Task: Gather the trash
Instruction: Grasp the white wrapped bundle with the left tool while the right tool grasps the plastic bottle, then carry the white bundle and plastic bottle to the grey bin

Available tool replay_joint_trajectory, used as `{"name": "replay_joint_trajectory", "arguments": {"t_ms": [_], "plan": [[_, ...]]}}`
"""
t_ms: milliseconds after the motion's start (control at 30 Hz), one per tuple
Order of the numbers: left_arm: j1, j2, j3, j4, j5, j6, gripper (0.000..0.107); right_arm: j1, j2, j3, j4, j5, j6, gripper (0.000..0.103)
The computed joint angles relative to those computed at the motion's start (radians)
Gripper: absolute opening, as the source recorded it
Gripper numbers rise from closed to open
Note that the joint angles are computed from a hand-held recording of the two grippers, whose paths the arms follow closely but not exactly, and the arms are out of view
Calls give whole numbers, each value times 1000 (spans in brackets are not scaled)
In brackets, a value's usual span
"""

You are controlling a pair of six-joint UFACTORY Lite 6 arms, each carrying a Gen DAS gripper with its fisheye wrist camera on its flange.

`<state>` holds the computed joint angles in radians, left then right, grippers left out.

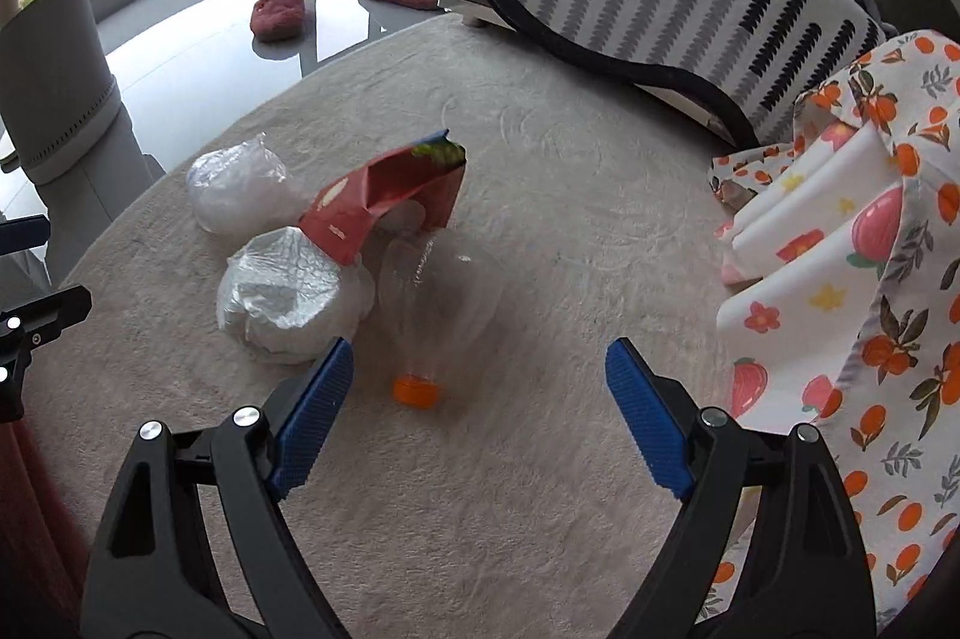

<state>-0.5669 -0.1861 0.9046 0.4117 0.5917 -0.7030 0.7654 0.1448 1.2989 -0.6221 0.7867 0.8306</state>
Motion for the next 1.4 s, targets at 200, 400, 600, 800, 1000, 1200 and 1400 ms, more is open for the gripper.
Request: {"name": "replay_joint_trajectory", "arguments": {"t_ms": [200, 400, 600, 800, 1000, 1200, 1400], "plan": [[-26, 255, 103, 1, -113, 10, 80, -77, 92, -70, 41, -148, -15, 83], [3, 388, 171, -45, -207, 132, 80, -111, 288, 30, 101, -229, -94, 83], [30, 516, 211, -186, -268, 302, 80, -139, 447, 147, 234, -256, -235, 57], [7, 546, 195, -38, -315, 159, 71, -142, 454, 145, 295, -268, -266, 46], [-2, 502, 165, -49, -320, 176, 54, -147, 380, 66, 357, -290, -278, 31], [1, 409, 123, -96, -294, 226, 47, -128, 287, 0, 350, -271, -242, 30], [-3, 270, 75, -107, -238, 227, 44, -88, 153, -88, 327, -231, -178, 30]]}}
